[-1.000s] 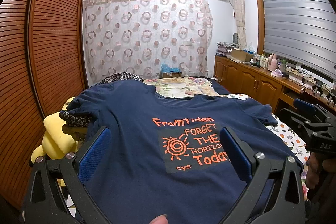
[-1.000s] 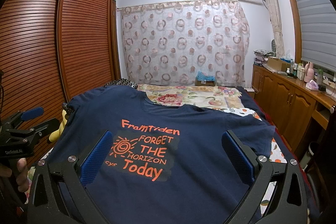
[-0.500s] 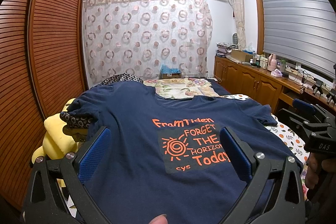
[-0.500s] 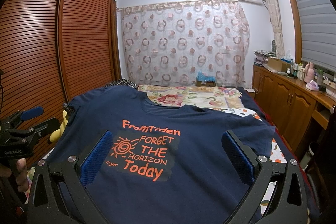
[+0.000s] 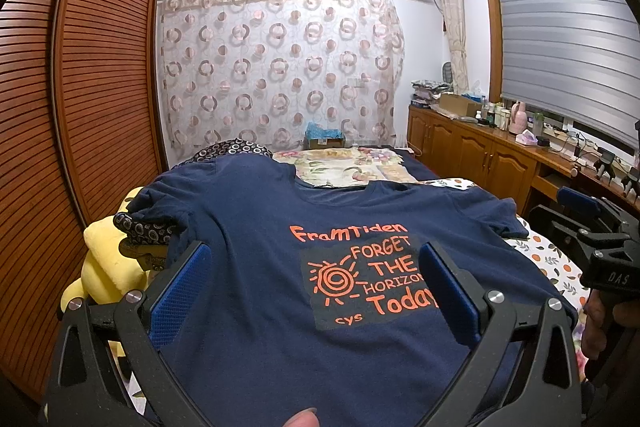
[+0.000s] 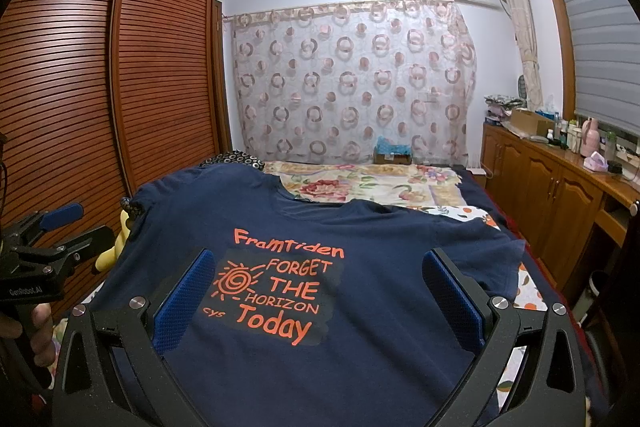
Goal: Fold small clothes
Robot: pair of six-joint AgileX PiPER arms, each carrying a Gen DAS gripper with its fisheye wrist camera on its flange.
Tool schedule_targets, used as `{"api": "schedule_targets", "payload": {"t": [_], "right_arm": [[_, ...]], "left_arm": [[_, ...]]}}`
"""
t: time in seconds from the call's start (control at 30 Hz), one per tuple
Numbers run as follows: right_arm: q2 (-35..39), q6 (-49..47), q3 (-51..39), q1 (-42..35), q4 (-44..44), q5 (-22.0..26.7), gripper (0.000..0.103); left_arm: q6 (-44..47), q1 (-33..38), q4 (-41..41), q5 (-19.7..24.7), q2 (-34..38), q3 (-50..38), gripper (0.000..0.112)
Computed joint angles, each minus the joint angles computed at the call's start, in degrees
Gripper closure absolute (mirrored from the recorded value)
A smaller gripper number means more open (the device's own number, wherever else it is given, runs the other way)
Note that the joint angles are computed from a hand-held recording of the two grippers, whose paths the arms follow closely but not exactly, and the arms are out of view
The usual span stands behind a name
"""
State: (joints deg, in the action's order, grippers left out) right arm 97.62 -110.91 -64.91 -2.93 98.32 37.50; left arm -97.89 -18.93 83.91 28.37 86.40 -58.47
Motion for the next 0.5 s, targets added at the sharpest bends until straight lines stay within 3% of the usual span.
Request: {"api": "schedule_targets", "payload": {"t": [0.27, 0.5], "right_arm": [[1.18, 1.78, -1.45, -0.05, -1.73, -0.01, 0.000], [5.09, 5.56, -6.29, -1.04, -6.15, -0.68, 0.000]], "left_arm": [[2.77, 0.20, -2.92, -0.87, -0.54, -0.32, 0.009], [12.75, 5.61, -11.76, -8.45, 3.38, -3.12, 0.009]]}}
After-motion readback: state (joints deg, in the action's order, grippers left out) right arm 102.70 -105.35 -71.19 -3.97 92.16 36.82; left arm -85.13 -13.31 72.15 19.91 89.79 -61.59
